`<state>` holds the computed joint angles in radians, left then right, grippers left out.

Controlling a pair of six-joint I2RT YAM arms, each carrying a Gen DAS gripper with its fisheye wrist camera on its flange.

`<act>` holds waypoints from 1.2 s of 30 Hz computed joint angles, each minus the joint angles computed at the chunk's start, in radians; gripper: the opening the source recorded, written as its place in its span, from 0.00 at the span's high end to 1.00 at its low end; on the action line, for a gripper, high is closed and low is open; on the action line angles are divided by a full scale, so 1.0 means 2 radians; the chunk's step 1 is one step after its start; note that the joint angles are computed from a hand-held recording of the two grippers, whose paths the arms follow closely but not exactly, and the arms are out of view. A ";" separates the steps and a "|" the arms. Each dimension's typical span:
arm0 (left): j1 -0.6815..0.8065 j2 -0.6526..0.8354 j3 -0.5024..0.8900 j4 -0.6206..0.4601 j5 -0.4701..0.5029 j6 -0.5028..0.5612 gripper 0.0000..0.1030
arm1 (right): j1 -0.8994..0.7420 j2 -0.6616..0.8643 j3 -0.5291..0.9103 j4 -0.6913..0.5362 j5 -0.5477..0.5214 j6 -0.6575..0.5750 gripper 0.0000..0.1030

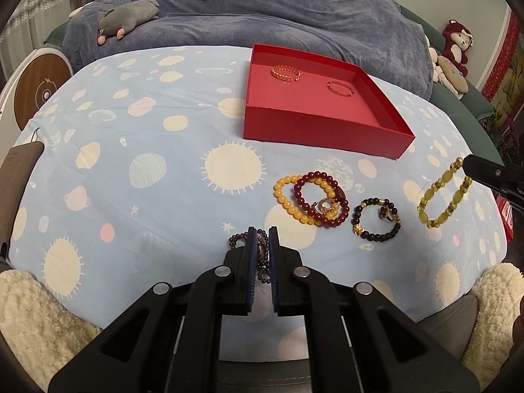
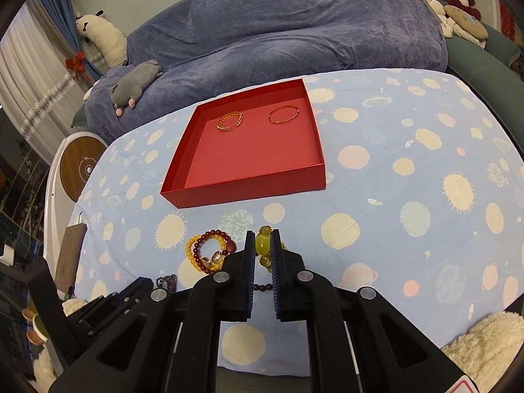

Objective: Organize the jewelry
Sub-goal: 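Lift the bow bracelet with the left tool while the right tool grasps the yellow bead bracelet, then carry both bracelets into the red box and open both tools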

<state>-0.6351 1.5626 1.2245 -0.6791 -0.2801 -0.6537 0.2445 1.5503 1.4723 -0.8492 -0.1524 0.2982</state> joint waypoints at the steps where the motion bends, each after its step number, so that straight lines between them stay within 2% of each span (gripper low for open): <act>1: 0.000 -0.003 0.001 -0.002 0.000 0.001 0.93 | -0.002 -0.006 -0.001 -0.005 0.004 -0.004 0.91; 6: 0.005 -0.007 -0.006 -0.005 0.020 -0.002 0.92 | -0.014 -0.032 -0.026 -0.011 -0.002 -0.007 0.91; 7: 0.004 -0.003 -0.007 -0.007 0.020 -0.003 0.89 | -0.014 -0.035 -0.032 -0.011 -0.003 -0.007 0.91; 9: 0.001 0.006 -0.009 -0.004 0.027 0.000 0.73 | -0.013 -0.040 -0.044 -0.010 -0.003 -0.006 0.91; 11: -0.005 0.012 -0.010 0.000 0.015 -0.002 0.50 | -0.012 -0.044 -0.053 -0.009 -0.005 -0.005 0.91; 13: -0.009 0.024 -0.007 0.002 0.001 -0.003 0.45 | -0.009 -0.046 -0.058 -0.009 -0.006 -0.003 0.91; 18: 0.005 0.054 -0.004 0.009 0.016 -0.013 0.47 | -0.002 -0.041 -0.060 -0.006 -0.006 0.000 0.91; 19: 0.006 0.054 -0.008 0.014 0.021 -0.014 0.55 | -0.001 -0.041 -0.060 -0.006 -0.006 0.000 0.91; 21: 0.005 0.053 -0.011 0.021 0.019 -0.010 0.62 | 0.001 -0.040 -0.061 -0.005 -0.006 0.001 0.91; 23: 0.005 0.050 -0.016 0.028 0.027 -0.005 0.76 | 0.002 -0.038 -0.061 -0.005 -0.007 0.002 0.91; 26: 0.008 0.043 -0.023 0.036 0.038 -0.008 0.87 | 0.004 -0.037 -0.063 -0.004 -0.008 0.004 0.91; 30: 0.017 0.026 -0.034 0.045 0.056 -0.019 0.91 | 0.006 -0.038 -0.062 -0.005 -0.009 0.003 0.91; 36: 0.019 0.007 -0.032 0.037 0.053 -0.025 0.92 | 0.006 -0.040 -0.059 -0.005 -0.010 0.003 0.91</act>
